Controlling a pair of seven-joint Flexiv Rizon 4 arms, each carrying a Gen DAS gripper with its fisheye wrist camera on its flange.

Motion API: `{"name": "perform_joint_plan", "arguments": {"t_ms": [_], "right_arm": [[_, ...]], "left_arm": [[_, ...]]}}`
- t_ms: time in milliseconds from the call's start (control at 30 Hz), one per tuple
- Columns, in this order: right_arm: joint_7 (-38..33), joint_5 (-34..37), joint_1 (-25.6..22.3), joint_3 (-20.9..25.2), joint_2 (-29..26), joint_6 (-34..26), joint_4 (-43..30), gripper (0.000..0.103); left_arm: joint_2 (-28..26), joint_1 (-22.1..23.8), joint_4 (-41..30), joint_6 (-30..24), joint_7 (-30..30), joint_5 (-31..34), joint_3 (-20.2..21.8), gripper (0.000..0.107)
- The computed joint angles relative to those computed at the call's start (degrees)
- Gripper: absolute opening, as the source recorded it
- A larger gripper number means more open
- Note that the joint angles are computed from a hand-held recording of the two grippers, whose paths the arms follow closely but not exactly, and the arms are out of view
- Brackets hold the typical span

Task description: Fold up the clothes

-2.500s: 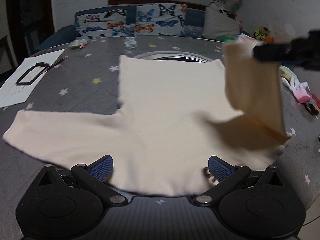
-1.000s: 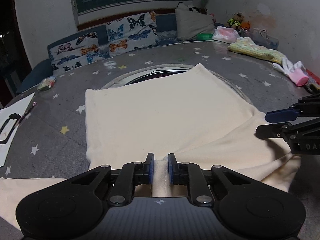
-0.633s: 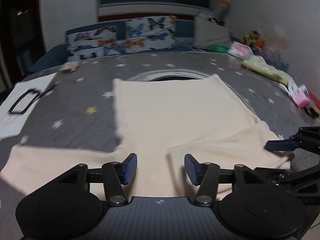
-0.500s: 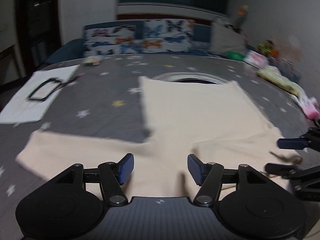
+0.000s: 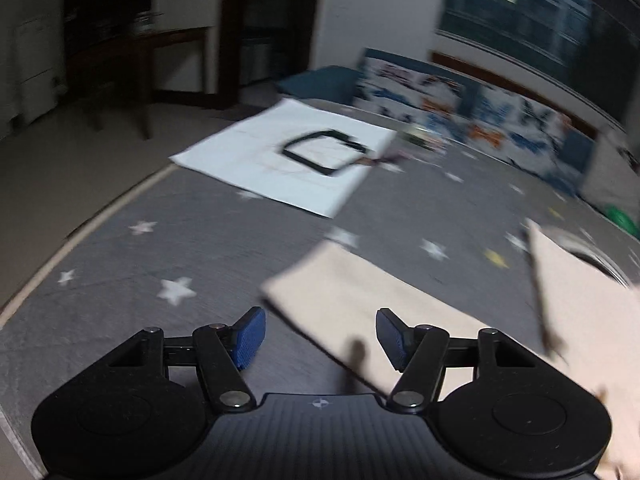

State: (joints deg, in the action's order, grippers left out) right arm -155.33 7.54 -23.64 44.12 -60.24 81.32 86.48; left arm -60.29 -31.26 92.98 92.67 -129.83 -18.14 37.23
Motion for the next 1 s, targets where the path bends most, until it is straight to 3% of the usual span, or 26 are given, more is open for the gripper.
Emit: {"name": "perform_joint_plan", "arguments": {"t_ms": [133,233,333,400,533,700,800,1000], "right_arm": [[-1.1,0.7,-0.8,1.6,0.2,-2.0,-0.3,0.072],[-2.2,2.0,-0.8,2.1,0.5,-3.3,-0.6,0.072],[-3.2,3.6,-0.3,1.8,0.8,-4.6,-1.1,0.073],[-3.5,5.1,0.1,1.2,1.1,-5.3,-1.5,0.073],[-3.8,8.1,1.3,-0.3,1.7,-6.0,-2.5,0.073],[-3.5,11.9,2.0,-2.2,2.5,-7.5,-4.1,0.073],[-2.3,14.9,2.0,-3.0,2.7,-9.6,-6.0,0.073],[2.9,21.4,1.7,-5.3,3.1,-16.1,-11.2,0.071]], "left_arm": [[-0.1,3.1,-0.7,-0.1,0.1,-0.2,-2.0,0.060],[-0.8,3.6,-1.8,-0.5,0.8,0.4,-1.9,0.048],[-1.6,2.9,-2.6,-1.4,-0.3,0.5,-0.6,0.026],[-0.7,6.3,-2.7,1.7,0.6,1.0,-5.4,0.011],[1.9,13.9,-0.1,12.7,3.8,2.3,-17.3,0.010],[4.3,23.2,2.0,24.1,6.9,10.5,-32.1,0.009],[4.4,27.5,1.5,26.6,9.0,16.2,-39.6,0.009],[2.2,32.1,-0.7,26.2,14.7,24.1,-51.7,0.009]]}}
